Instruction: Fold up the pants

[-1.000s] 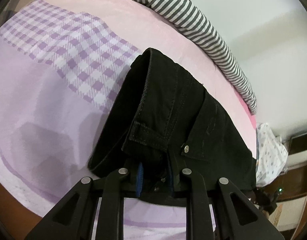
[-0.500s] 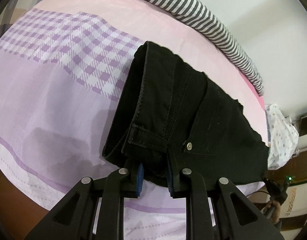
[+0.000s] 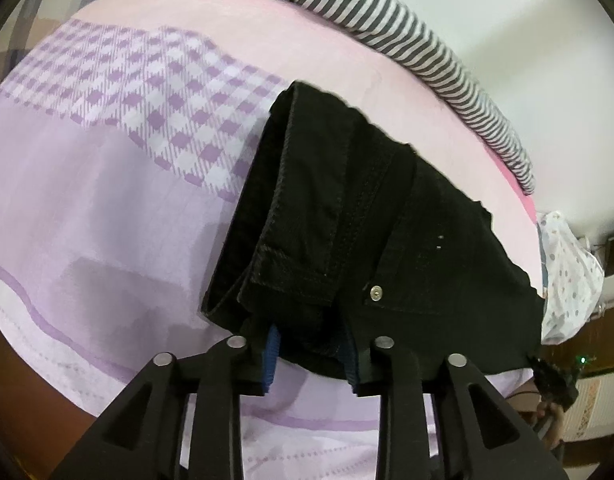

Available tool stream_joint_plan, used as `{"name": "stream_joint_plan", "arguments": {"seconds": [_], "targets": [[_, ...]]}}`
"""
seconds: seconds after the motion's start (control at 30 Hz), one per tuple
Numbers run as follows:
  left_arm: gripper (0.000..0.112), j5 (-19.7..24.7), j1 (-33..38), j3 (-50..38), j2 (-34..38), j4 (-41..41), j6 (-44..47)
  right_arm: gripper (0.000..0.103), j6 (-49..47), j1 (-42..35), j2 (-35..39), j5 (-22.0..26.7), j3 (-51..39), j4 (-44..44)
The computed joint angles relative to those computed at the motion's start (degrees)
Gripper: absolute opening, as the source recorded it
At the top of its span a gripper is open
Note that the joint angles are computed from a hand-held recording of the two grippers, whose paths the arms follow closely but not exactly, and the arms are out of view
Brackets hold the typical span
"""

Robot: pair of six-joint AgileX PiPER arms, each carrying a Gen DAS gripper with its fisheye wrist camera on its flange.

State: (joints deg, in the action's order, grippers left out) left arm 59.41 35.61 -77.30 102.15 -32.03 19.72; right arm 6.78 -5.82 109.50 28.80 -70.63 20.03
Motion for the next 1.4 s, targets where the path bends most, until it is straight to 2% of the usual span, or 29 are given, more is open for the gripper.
{"name": "stream_joint_plan", "arguments": {"seconds": [0.03, 0.17, 0.27, 0.33, 0.47, 0.57, 0.73, 0.87, 1.03, 1.1, 1.23, 1.4], "targets": [[0.037, 0.1, 0.0, 0.2, -0.6, 0.5, -0.1, 0.015, -2.6, -0.8, 0.1, -0.2, 0.1, 2.7], [0.040, -1.4, -1.0, 2.0, -4.8, 3.9, -0.2, 0.019, -7.3, -3.2, 0.2, -1.1, 0.5, 7.2], [0.040, -5.0, -3.0, 5.1, -9.8, 6.1, 0.4, 0.019, -13.2, -6.3, 0.6, -0.9, 0.4, 13.9], [0.041, -7.6, -5.2, 6.6, -12.5, 6.1, 1.5, 0.019, -16.4, -8.0, 0.9, -0.5, 0.1, 17.1], [0.044, -9.7, -11.0, 6.5, -14.2, 3.1, 4.5, 0.019, -22.5, -11.4, 1.4, 0.7, -0.8, 23.5], [0.045, -9.6, -17.8, 4.5, -12.4, 1.0, 6.0, 0.019, -25.7, -14.1, 1.6, 1.2, -1.6, 26.4], [0.045, -9.3, -30.5, -2.2, -5.4, 0.9, 5.4, 0.019, -29.2, -17.7, 3.1, 3.2, -3.6, 29.9], [0.045, -9.4, -39.0, -7.3, -0.5, 0.8, 5.9, 0.019, -29.9, -19.8, 4.1, 4.8, -5.6, 30.3], [0.045, -8.7, -47.5, -12.9, 5.7, 3.3, 6.0, 0.012, -29.2, -21.3, 5.3, 5.9, -7.7, 27.2], [0.045, -8.3, -48.8, -13.5, 6.6, 5.2, 5.1, 0.005, -29.6, -21.7, 5.8, 5.8, -8.5, 26.6], [0.045, -7.0, -48.6, -15.4, 9.0, 5.3, 2.4, 0.003, -30.4, -21.1, 4.0, 3.7, -6.9, 23.7], [0.045, -3.8, -46.5, -17.8, 11.8, 5.0, -1.0, 0.003, -28.2, -19.5, 1.2, -2.0, -2.4, 18.1]]}}
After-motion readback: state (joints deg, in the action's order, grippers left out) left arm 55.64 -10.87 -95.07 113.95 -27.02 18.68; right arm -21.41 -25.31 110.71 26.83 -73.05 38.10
